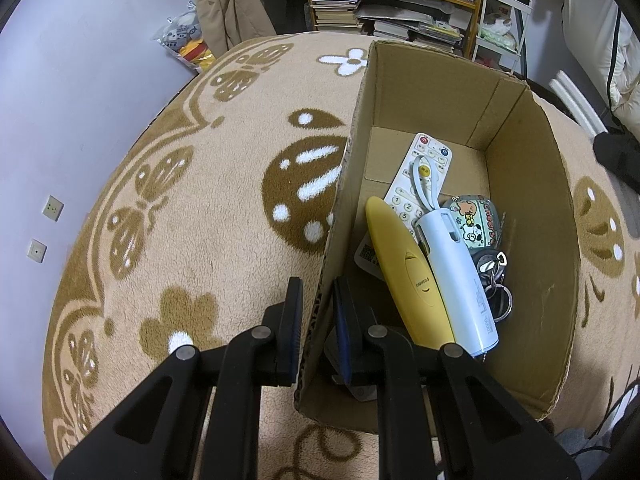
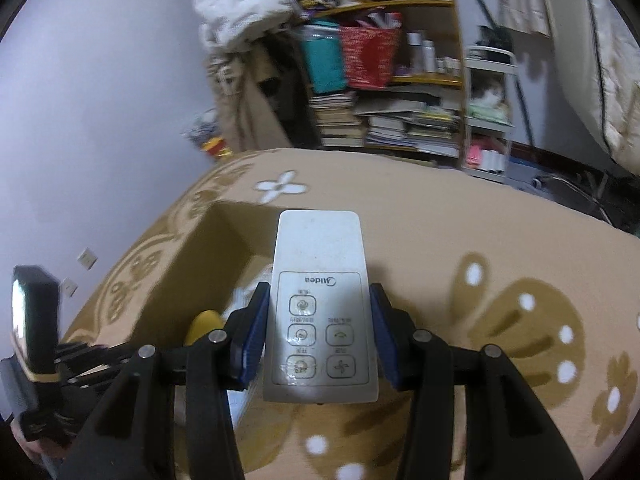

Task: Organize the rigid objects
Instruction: 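Lower the white phone base into the box and open the right gripper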

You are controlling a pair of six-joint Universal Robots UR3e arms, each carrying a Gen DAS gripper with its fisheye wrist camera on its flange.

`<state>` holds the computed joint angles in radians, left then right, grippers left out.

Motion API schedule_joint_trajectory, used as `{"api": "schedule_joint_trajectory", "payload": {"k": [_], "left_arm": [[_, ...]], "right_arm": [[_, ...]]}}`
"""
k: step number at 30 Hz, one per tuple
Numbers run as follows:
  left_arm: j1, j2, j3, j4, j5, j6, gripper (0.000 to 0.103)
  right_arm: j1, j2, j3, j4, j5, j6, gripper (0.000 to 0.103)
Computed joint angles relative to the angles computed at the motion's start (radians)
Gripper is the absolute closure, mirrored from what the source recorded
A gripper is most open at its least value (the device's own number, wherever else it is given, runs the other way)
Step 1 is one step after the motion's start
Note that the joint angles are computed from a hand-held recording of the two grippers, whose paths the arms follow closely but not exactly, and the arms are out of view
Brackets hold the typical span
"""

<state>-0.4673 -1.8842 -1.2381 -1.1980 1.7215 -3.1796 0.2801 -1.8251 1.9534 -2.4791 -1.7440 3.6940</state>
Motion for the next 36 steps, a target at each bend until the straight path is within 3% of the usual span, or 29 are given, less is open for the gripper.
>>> {"api": "schedule_joint_trajectory", "payload": {"k": [19, 36], "left_arm": [[0.006, 0.005, -0.011, 0.006, -0.004, 0.006, 0.088], [-0.012, 0.024, -0.019, 0.033, 0.02, 0.021, 0.088]], "right_arm": [[0.147, 0.138, -0.066, -0.061, 0.044, -0.004, 0.052], [0.169, 0.093, -0.142, 0.143, -0.01, -0.006, 0.051]]}}
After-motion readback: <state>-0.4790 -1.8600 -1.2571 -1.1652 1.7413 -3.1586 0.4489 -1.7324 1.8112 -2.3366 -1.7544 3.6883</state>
